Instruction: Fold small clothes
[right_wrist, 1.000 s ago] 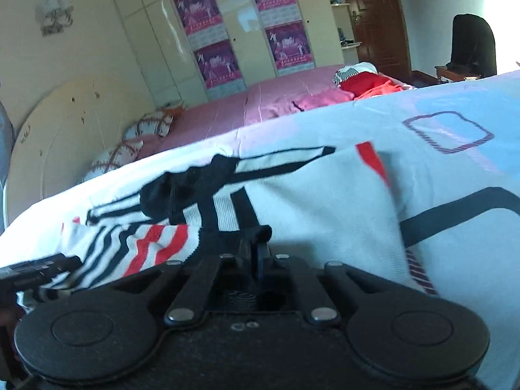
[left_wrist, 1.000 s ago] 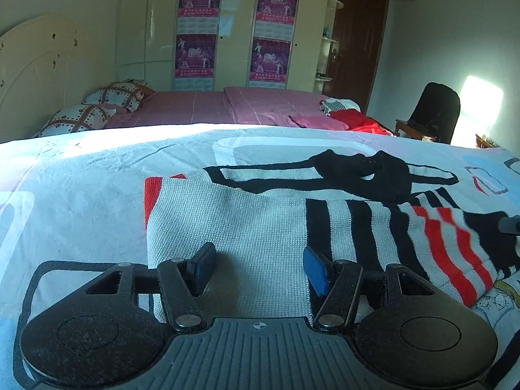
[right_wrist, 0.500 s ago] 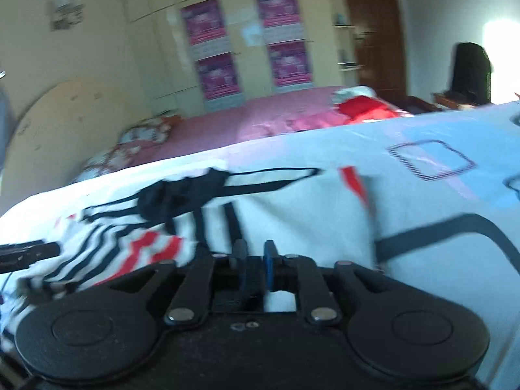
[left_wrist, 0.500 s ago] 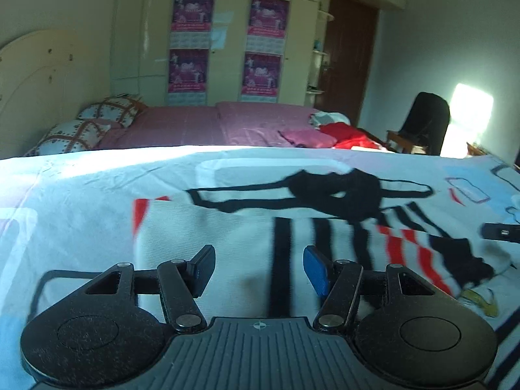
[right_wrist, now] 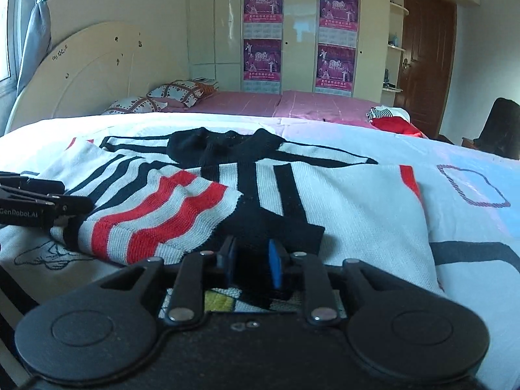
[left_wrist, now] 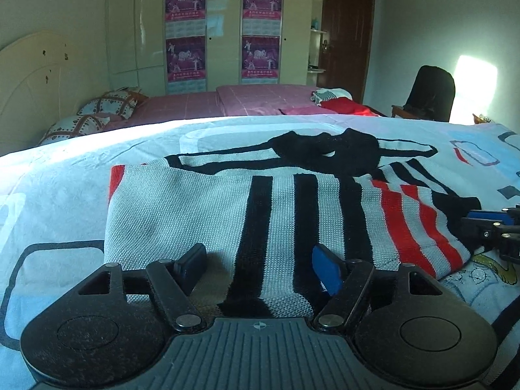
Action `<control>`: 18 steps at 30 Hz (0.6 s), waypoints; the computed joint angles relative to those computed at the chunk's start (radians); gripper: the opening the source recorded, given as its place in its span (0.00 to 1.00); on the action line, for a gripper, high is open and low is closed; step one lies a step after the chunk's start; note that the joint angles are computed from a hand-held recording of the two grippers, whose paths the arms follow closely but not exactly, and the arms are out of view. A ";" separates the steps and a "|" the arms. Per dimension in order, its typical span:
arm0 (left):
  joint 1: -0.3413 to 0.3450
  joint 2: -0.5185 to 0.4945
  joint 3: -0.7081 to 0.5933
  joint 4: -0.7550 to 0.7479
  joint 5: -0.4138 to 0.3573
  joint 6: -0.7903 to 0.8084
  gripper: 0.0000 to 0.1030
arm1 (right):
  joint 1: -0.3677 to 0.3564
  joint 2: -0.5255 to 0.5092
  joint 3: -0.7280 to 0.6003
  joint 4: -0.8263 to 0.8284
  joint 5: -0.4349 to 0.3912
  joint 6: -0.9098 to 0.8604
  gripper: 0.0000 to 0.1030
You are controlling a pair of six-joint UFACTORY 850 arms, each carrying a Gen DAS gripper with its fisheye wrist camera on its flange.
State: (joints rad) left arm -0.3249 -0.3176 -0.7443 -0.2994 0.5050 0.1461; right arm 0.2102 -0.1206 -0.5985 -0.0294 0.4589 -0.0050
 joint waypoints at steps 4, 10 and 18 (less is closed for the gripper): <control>-0.021 0.009 -0.022 -0.143 -0.044 0.127 0.71 | 0.002 0.016 -0.016 0.004 -0.023 0.003 0.23; -0.048 0.021 -0.039 -0.246 -0.020 0.223 0.71 | -0.012 -0.042 -0.115 -0.405 0.002 0.385 0.19; -0.044 -0.062 -0.131 -0.341 -0.085 0.278 0.81 | 0.011 -0.162 -0.201 -0.487 -0.029 0.426 0.17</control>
State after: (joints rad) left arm -0.3688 -0.3792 -0.8753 -0.6405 0.4200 0.4241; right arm 0.2209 -0.2822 -0.7995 -0.5160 0.4298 0.4208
